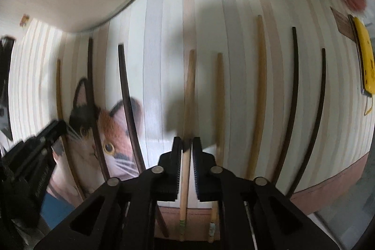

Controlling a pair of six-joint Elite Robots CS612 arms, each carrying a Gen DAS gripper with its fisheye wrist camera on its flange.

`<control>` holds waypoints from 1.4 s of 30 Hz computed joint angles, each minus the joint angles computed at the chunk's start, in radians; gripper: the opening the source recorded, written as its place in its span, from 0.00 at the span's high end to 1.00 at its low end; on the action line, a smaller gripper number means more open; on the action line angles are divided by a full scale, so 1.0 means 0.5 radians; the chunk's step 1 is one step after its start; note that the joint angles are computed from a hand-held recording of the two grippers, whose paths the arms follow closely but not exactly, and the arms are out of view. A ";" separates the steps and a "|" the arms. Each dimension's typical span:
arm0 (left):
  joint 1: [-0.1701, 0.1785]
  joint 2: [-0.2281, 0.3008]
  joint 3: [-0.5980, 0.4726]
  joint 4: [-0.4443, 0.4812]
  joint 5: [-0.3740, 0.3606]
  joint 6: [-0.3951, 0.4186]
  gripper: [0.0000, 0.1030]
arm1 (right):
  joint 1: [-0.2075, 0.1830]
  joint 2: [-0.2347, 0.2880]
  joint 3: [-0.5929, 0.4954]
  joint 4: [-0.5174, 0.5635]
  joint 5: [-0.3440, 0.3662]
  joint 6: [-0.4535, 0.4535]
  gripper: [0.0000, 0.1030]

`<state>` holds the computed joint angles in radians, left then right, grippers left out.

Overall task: Organize utensils
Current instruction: 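Close the left gripper on a wooden chopstick while the right gripper grasps another wooden chopstick, then raise the left gripper's chopstick into the beige holder while the right gripper inserts its chopstick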

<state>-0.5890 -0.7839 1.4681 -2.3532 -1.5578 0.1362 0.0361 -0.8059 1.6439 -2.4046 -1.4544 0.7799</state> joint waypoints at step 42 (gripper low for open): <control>0.011 -0.027 -0.031 -0.333 0.096 -0.005 0.96 | 0.028 -0.028 -0.099 -0.052 -0.355 0.114 0.93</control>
<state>-0.5838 -0.7976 1.4529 -2.5196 -1.5097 0.1335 0.0500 -0.8198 1.5945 -2.4305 -1.6319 0.8371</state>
